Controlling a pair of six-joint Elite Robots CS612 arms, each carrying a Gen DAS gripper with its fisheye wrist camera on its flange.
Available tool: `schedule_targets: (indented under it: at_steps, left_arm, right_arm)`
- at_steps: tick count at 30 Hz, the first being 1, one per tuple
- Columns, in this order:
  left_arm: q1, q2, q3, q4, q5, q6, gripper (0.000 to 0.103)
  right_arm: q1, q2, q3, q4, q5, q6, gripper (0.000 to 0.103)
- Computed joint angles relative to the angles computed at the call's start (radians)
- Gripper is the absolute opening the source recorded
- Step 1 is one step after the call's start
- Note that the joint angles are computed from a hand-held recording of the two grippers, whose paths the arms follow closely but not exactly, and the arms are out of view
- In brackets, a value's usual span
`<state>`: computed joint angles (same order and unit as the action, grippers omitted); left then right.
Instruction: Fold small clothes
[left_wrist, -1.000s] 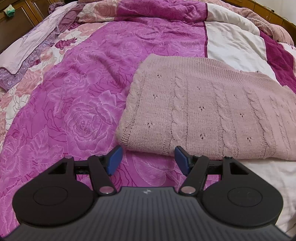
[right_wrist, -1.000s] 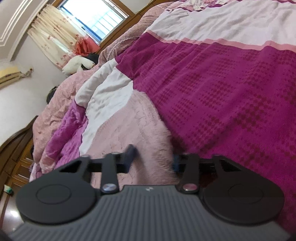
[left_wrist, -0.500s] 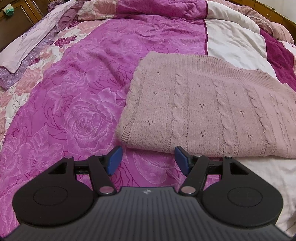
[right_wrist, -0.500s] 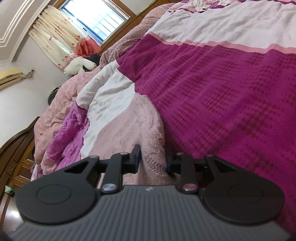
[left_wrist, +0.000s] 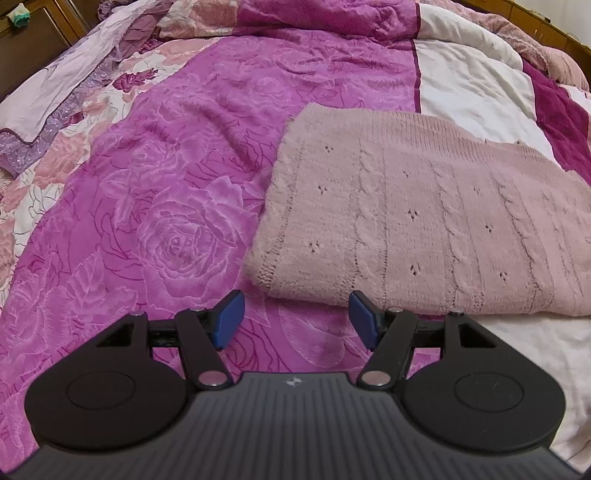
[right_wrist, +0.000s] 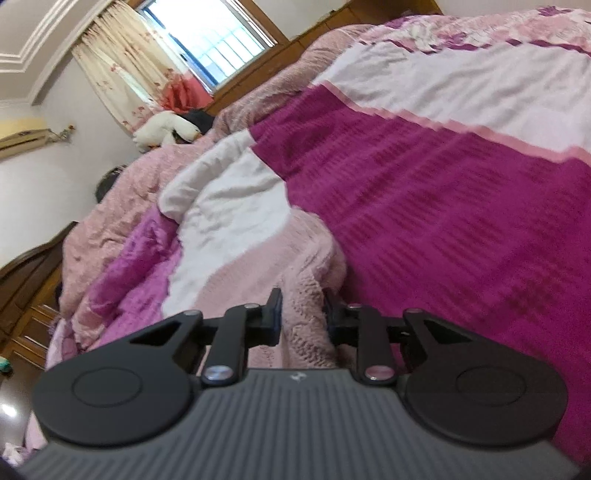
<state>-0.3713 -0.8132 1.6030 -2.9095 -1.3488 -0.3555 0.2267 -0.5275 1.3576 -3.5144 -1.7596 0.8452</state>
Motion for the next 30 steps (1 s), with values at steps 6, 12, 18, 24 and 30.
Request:
schedule_targets:
  at_steps: [6, 12, 18, 24, 30]
  left_arm:
    - [0.006, -0.007, -0.002, -0.008, 0.018, 0.032, 0.07]
    - [0.018, -0.013, 0.001, -0.016, 0.007, 0.041, 0.07]
    - [0.032, -0.016, 0.008, -0.019, -0.016, 0.028, 0.07]
    - [0.043, -0.019, 0.022, -0.037, -0.047, 0.01, 0.07]
    - [0.044, -0.013, 0.021, -0.034, -0.061, 0.016, 0.07]
  right_arm:
    - [0.006, -0.001, -0.039, 0.001, 0.018, -0.056, 0.023]
    - [0.021, 0.0, -0.077, 0.019, 0.017, -0.104, 0.02]
    - [0.036, 0.009, -0.125, 0.015, 0.056, -0.175, 0.014]
    - [0.054, 0.003, -0.155, 0.132, 0.023, -0.248, 0.016]
    - [0.05, -0.037, -0.099, 0.207, -0.09, -0.295, 0.022]
